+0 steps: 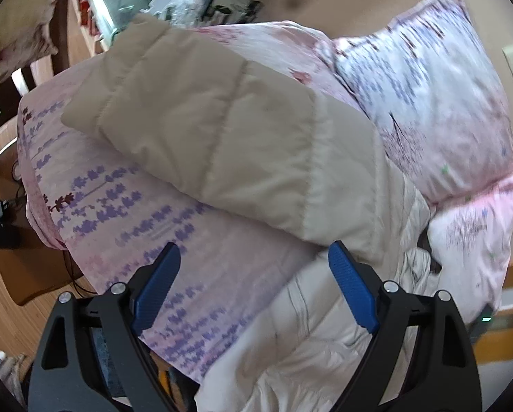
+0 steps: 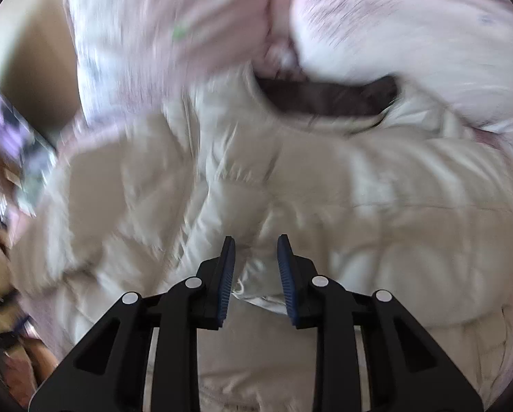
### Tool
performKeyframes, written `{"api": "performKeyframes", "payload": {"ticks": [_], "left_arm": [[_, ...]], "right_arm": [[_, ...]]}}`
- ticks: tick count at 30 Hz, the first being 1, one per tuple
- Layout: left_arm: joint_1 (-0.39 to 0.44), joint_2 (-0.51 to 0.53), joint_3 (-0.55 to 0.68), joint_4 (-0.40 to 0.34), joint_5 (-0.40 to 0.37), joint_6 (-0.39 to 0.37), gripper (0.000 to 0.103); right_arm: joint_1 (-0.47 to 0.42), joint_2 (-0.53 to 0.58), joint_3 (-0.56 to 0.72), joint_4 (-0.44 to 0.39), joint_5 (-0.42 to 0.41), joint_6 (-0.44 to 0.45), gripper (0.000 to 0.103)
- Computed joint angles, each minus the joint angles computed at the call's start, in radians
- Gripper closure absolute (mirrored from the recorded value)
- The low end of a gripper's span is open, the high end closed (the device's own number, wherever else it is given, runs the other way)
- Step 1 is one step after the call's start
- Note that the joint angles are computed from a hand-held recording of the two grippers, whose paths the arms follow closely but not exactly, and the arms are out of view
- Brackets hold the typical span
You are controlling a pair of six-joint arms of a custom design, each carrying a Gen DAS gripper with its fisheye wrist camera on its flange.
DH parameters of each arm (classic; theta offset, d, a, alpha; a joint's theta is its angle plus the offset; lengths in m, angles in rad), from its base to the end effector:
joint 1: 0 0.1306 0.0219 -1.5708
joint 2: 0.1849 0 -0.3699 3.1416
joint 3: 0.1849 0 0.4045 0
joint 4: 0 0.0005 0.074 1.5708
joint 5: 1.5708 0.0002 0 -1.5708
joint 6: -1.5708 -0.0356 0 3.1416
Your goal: Fold large clothes
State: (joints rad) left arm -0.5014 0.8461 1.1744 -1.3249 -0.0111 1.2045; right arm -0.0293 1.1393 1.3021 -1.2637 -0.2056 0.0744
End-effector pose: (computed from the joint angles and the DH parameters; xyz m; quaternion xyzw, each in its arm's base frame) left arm 0.2403 -0.1318 0.4862 -0.3317 0.8999 -0.2098 0.1903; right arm 0.3799 -0.0044 0.4577 -0.0457 0.9666 0.0877 0.2364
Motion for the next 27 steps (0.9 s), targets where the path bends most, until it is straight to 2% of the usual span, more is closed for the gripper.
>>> {"api": "performKeyframes", "payload": {"ticks": [1, 2, 4, 5, 7, 9, 15, 17, 19, 22, 24, 27], "left_arm": [[0.015, -0.007, -0.012, 0.01, 0.007, 0.007, 0.016], [0.034, -0.018, -0.028, 0.022, 0.014, 0.019, 0.018], [0.073, -0.044, -0.062, 0.05, 0.019, 0.063, 0.026], [0.085, -0.057, -0.076, 0.063, 0.019, 0.086, 0.027], [0.121, -0.088, -0.113, 0.1, 0.023, 0.142, 0.031], [0.161, -0.102, -0.139, 0.117, 0.038, 0.177, 0.032], [0.268, -0.165, -0.219, 0.178, 0.083, 0.303, 0.044], [0.307, -0.18, -0.229, 0.185, 0.091, 0.314, 0.053], [0.344, -0.198, -0.241, 0.196, 0.099, 0.328, 0.07], [0.408, -0.199, -0.254, 0.225, 0.146, 0.309, 0.086], [0.412, -0.179, -0.238, 0.23, 0.15, 0.289, 0.093], [0.398, -0.156, -0.19, 0.252, 0.126, 0.241, 0.094]], "right_arm": [[0.036, 0.034, 0.007, -0.023, 0.055, 0.027, 0.075], [0.068, 0.034, -0.008, -0.007, 0.119, 0.031, 0.075], [0.068, 0.008, -0.008, -0.01, 0.105, -0.018, 0.075], [0.058, 0.0, -0.003, -0.016, 0.078, -0.039, 0.069], [0.038, -0.027, 0.001, -0.014, 0.048, -0.061, 0.04], [0.018, -0.08, -0.009, 0.001, 0.041, -0.065, 0.033], [-0.027, -0.147, -0.018, -0.043, 0.009, -0.045, 0.032], [-0.045, -0.143, -0.012, -0.045, 0.008, -0.028, 0.029], [-0.054, -0.162, -0.019, -0.053, 0.008, -0.026, 0.027], [-0.061, -0.172, -0.031, -0.057, 0.0, -0.033, 0.025], [-0.065, -0.177, -0.034, -0.063, -0.002, -0.032, 0.025], [-0.088, -0.187, -0.037, -0.068, -0.013, -0.029, 0.025]]}}
